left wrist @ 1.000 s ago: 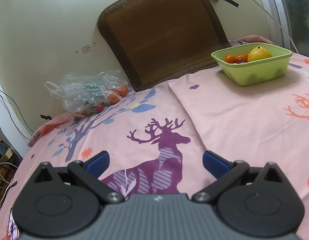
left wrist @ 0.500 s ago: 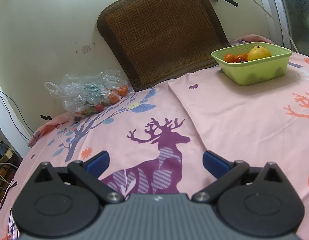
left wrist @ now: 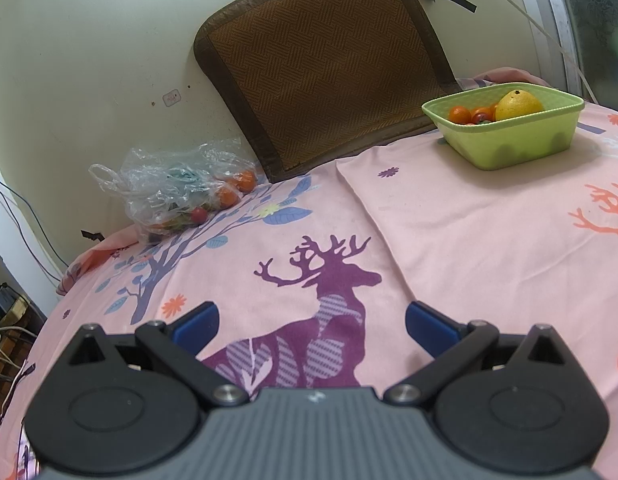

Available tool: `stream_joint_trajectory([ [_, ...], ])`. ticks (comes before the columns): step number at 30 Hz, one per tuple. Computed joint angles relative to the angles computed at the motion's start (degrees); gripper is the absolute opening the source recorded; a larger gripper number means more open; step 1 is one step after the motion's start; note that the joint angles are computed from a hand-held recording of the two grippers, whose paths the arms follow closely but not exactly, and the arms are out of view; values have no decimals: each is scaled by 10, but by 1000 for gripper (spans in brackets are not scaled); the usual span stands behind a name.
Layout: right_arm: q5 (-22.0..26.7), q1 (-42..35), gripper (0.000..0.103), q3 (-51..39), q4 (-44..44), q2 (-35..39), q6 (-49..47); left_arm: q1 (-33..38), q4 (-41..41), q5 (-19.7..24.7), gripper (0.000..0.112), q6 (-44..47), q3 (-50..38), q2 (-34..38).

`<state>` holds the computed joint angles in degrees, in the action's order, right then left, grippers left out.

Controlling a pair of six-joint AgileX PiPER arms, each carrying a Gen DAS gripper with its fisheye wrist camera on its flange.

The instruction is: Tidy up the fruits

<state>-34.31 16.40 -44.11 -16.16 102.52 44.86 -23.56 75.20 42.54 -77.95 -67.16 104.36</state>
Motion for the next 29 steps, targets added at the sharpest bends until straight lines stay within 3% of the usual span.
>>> stream_joint_trajectory([
  [20,2,0,92,-2,-2,0,2,1,-5,1,103,12,-7,3],
  [29,3,0,92,-3,1,1,0,5,-10,-28,103,20,1,-4],
])
